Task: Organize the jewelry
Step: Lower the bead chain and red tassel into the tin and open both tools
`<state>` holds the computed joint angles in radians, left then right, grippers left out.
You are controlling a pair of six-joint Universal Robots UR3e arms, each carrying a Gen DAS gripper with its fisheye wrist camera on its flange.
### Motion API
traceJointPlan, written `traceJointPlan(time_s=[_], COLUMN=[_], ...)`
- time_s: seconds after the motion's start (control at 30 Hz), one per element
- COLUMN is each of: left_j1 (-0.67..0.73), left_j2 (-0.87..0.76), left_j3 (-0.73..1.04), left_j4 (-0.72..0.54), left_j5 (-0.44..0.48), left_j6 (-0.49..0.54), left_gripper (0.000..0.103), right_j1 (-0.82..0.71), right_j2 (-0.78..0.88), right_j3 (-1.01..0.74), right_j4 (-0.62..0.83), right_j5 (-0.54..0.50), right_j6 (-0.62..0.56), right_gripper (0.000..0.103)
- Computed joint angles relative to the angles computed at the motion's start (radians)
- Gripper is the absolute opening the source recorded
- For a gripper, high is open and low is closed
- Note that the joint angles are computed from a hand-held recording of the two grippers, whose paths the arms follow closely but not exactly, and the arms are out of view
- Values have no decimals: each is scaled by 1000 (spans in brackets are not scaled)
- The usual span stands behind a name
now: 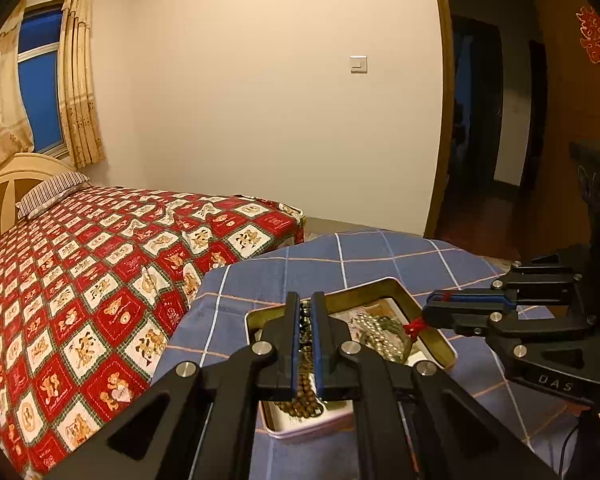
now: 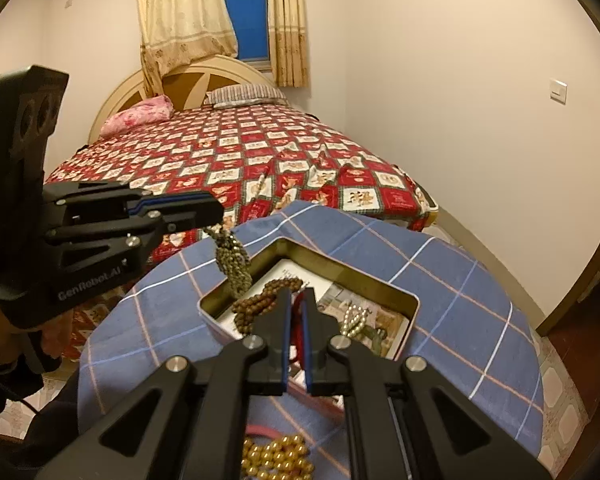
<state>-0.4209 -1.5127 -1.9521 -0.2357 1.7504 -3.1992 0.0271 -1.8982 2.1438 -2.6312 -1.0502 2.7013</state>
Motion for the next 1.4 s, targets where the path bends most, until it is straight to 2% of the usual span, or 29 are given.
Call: traceJointPlan(time_s=[0.3,0.43,1.0,1.13,1.2,1.23,1.27,1.3,1.33,1.4], left_j1=[53,60,48,29,16,5,-4,-12,-16,-8], left_j2=[-94,-123,-193,-206,-214,-219,-220,-217,-205,-180], left_j3=[38,45,41,59,73,79,77,69,44,23], left_j4=[29,36,64,47,29,25,29,42,80,82], left_j5=[-39,-49,-51,-13,22,52,81,105,115,94], left_j6=[18,21,7,-7,-16,-25,-36,-44,-47,-50], left_gripper=[4,4,4,5,17,40,70,80,84,84], right_j1=[80,95,101,109,110,114,113,112,108,107], right_j2=[213,258,311,314,317,317,315,309,298,278], right_j3=[-93,-105,-94,-87,-88,-86,-82,-74,-57,-38], right_j4=[-132,-153,-173,-183,-177,-182,-186,-189,-199,-210], right_j5=[-103,-126,-173,-194,-203,-211,-214,-213,-209,-220], right_j6=[67,71,58,60,61,60,59,58,57,50], right_gripper=[7,7,8,8,12,25,35,56,63,63])
